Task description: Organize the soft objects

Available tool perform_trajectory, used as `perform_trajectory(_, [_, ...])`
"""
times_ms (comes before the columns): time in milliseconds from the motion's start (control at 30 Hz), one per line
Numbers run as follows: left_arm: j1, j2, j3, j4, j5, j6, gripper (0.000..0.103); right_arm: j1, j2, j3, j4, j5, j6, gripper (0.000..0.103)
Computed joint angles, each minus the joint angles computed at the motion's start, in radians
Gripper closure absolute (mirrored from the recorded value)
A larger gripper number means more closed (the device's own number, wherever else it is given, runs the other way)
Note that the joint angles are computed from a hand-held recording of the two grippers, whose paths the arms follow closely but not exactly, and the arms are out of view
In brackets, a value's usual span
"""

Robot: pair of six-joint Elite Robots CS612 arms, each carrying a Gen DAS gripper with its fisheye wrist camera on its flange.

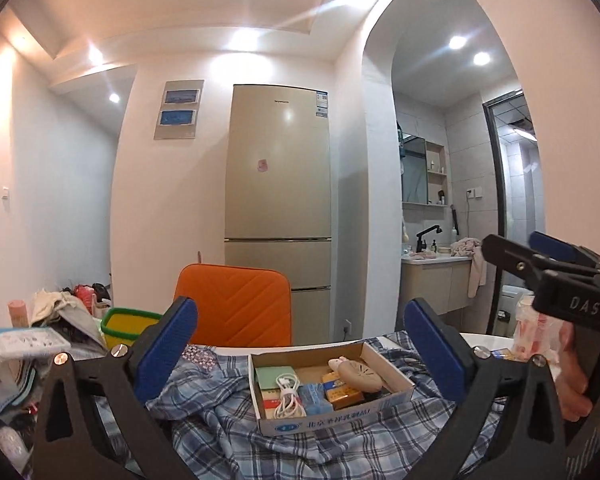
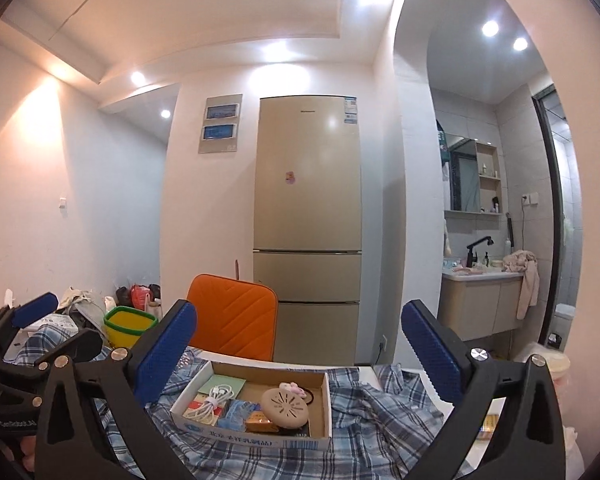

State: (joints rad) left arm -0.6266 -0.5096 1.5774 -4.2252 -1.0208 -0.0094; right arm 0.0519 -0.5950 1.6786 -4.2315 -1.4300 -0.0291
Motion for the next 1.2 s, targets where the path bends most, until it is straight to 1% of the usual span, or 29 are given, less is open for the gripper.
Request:
perform_trajectory(67, [-0.004,0.014,-0.007,-0.016,0.007,0.013,0.000,0.000,0.005,0.012,-0.006,-0.008,-0.007,0.000])
perform_trajectory(167, [-0.012,0.037,-0.017,-0.046,0.032,0.036,0.000,0.005,0.028,0.012,-0.035,-0.030,-0.048,0.000])
perform_trajectory(233, [-0.010,0.040,-0.019,-0.025,0.028,0.017,0.000,0.003,0.041,0.016,-0.051,-0.027,-0.052,0.000])
perform_trajectory(300, [-0.010,0.043,-0.017,-0.006,0.034,-0.004,0.000,0.006,0.054,0.011,-0.052,-0.046,-0.038,0.000])
perform_trajectory(467, [-0.009,0.047,-0.016,0.006,0.037,-0.014,0.000,0.009,0.085,-0.013,-0.042,-0.068,-0.048,0.000])
perform_trajectory(567, [-0.012,0.049,-0.018,0.023,0.050,-0.022,0.000,0.005,0.089,-0.017,-0.024,-0.064,-0.033,0.000])
perform_trajectory(667, [-0.009,0.050,-0.018,0.043,0.041,-0.030,0.000,0.003,0.092,-0.019,-0.015,-0.070,-0.017,0.000])
perform_trajectory(767, [-0.006,0.047,-0.014,0.061,0.036,-0.054,0.000,0.003,0.093,-0.023,0.007,-0.073,-0.012,0.000])
perform_trajectory(867, [-0.003,0.043,-0.011,0.082,0.049,-0.083,0.000,0.003,0.094,-0.026,0.014,-0.069,-0.011,0.000])
perform_trajectory(967, [0.001,0.040,-0.010,0.103,0.031,-0.103,0.000,0.001,0.093,-0.028,0.033,-0.066,-0.003,0.000])
perform_trajectory(1200, [-0.003,0.043,-0.010,0.079,0.023,-0.071,0.000,0.000,0.095,-0.032,0.042,-0.066,0.000,0.000])
